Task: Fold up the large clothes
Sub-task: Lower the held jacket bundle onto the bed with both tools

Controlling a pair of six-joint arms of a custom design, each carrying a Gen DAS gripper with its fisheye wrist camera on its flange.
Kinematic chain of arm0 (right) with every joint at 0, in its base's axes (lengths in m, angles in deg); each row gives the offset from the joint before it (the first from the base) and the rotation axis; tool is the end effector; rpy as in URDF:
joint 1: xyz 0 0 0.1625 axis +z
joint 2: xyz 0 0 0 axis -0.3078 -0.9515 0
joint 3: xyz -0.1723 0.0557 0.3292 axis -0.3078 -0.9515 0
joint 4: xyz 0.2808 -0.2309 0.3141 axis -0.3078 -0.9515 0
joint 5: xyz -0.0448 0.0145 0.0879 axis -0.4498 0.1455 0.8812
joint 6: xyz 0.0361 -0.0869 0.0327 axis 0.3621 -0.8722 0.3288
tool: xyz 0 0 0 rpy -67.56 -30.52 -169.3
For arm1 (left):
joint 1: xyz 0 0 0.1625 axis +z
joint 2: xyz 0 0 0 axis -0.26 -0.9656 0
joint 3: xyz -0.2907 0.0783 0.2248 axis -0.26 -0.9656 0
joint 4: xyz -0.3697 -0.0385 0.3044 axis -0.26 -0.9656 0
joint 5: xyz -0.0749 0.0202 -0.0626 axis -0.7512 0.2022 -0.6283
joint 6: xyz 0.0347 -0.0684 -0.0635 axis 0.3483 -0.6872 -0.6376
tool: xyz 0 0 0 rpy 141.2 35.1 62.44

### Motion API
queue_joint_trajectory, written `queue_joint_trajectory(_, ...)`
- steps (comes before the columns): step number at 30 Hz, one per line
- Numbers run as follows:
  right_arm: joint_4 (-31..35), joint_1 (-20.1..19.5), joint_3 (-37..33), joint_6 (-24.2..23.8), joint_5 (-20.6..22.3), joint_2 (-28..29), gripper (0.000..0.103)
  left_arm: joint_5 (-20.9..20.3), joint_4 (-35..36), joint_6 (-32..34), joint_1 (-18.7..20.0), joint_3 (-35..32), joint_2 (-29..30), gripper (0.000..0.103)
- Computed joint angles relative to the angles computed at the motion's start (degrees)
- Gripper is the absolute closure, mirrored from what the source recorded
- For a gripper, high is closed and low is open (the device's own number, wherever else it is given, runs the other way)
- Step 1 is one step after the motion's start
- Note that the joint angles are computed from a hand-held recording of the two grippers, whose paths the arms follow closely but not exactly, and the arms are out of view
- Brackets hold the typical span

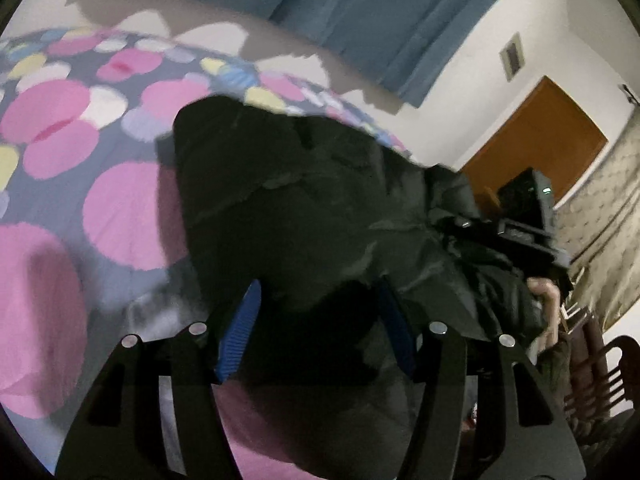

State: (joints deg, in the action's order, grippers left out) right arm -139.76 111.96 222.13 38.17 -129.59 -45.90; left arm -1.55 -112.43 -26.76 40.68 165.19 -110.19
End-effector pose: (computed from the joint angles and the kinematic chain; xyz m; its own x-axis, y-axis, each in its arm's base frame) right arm 0.1675 -0.3694 0.1833 -0.9394 -0.3398 0.0457 -0.3254 0.8416 -0.4310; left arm -0.1481 -0.2795 0.2107 -0.9450 0.2594 -0.1992 0.3271 0.7478 -0.5777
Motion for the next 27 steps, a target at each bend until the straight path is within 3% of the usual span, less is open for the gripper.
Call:
queue_joint_trajectory(4, 2.8, -5.5, 0.3, -1.2, 2.2, -2.8, 0.085, -2.2, -8.6, 2.7, -0.2, -1.8, 8.7, 0.045)
queue_joint_trajectory(11, 10.6, -19.4, -0.7, -3.7, 12.1, -3.5, 0.085, -2.4, -17.8, 6.8, -0.8, -4.6, 25.6, 0.045)
queue_joint_trajectory(14, 12.3, -21.5, -0.9, -5.3, 13.8, -3.4, 0.082, -1.3, -19.0, 6.1, -1.4, -5.0, 29.2, 0.045)
queue_joint_trajectory(18, 13.2, -20.8, -0.6, -4.6, 11.3, -5.5, 0.068, -1.4, -19.4, 6.2, -1.0, -5.2, 30.3, 0.052)
queue_joint_trajectory(20, 12.2, -17.9, 0.0, -3.4, 5.6, -8.8, 0.063, -2.2, -19.4, 6.5, -0.2, -5.5, 30.2, 0.054)
queue_joint_trajectory(23, 9.2, -13.3, 2.1, -1.4, -2.7, -16.2, 0.062, -2.8, -19.8, 7.0, 0.7, -5.9, 31.0, 0.055)
queue_joint_trajectory(27, 13.4, -8.5, 4.1, -3.0, -2.1, -24.4, 0.062, -3.1, -21.9, 8.7, 1.2, -6.4, 33.1, 0.056)
